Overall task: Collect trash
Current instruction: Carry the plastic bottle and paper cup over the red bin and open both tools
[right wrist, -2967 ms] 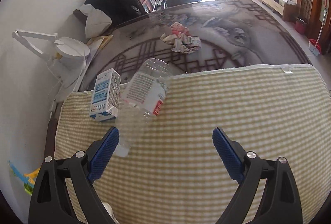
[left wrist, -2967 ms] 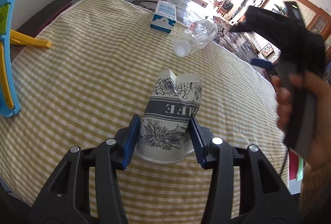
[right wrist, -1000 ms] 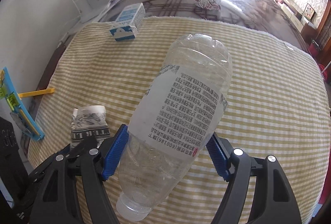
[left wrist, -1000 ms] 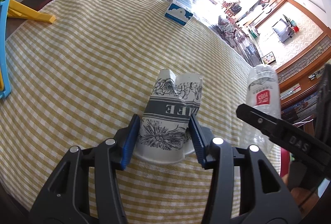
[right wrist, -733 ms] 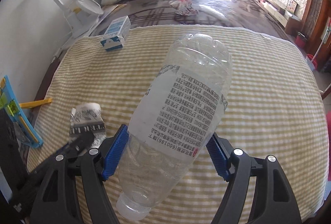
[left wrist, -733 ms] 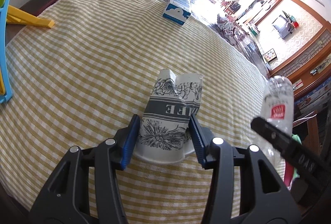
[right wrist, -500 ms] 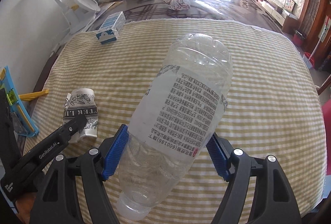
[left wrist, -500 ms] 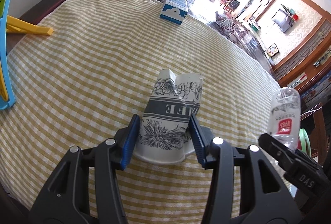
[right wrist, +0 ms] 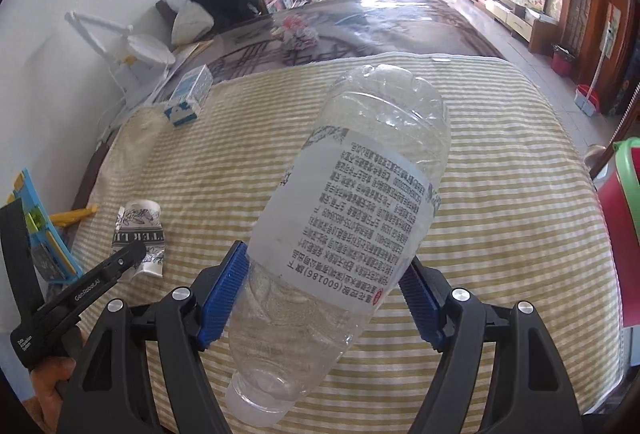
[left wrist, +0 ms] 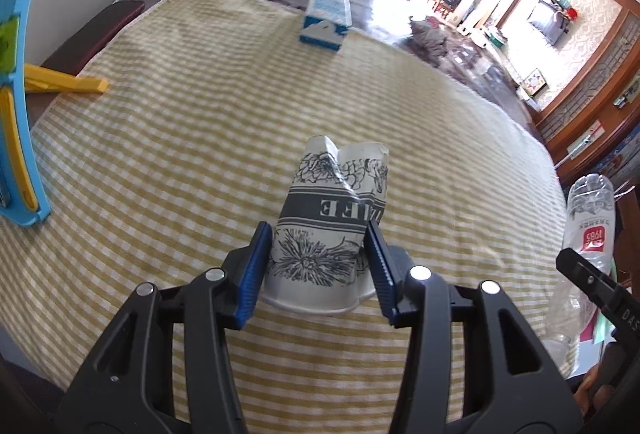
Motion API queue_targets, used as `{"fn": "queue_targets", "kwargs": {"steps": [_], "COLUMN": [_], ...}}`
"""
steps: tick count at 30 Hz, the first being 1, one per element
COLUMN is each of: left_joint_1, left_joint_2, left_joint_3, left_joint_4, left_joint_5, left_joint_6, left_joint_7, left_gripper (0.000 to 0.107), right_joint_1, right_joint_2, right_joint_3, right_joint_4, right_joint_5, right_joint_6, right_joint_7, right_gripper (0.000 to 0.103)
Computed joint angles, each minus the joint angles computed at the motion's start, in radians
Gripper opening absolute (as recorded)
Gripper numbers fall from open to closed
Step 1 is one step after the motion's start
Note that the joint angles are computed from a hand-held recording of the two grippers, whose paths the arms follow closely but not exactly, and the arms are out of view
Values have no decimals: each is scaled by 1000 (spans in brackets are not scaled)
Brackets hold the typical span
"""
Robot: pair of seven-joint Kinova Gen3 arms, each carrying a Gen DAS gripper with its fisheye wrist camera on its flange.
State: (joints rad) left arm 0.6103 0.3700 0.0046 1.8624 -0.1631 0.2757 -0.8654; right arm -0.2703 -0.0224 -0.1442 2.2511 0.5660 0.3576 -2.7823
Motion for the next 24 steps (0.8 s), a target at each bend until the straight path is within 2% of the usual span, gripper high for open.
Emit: {"fn": "queue_targets", "kwargs": {"steps": [2,5,12,15,20,21,23,24], "left_joint_1": [-4,-46,-39,8,93,102,131,145], "left_joint_2": [-7,-3,52,96,197,213,261,289], "left_joint_3": [29,121,251,271,316,326,353,371], "left_joint_4": [-21,-61,-183,-270,-468,-500,-593,-639], "left_joint_5": [2,47,159,183,209,219,238,247], "left_joint_6": [13,21,23,52,129,142,185,197], "left_joint_7": [-20,-97,-241,-292,-399,-423,-479,-512], "left_gripper": [45,45,45,45,46,45,45,45], "right_joint_1": [28,90,220,295,450,480,560,596], "right_joint_2": [-50,-137,-352,-410,-404,-386,-347,-352], "right_joint_3": [24,39,216,324,407,405,366,362], "right_joint_4": [28,52,104,122,117,107,95,105], "right_joint_5": [-32,-64,-174,-197,-171,-164,-141,-139], "right_joint_6": [-23,-5,80,91,80,94,115,108], "right_joint_7": [34,79,308,390,487,501,496,504], "right_gripper": [72,72,72,72,73,75,87,87]}}
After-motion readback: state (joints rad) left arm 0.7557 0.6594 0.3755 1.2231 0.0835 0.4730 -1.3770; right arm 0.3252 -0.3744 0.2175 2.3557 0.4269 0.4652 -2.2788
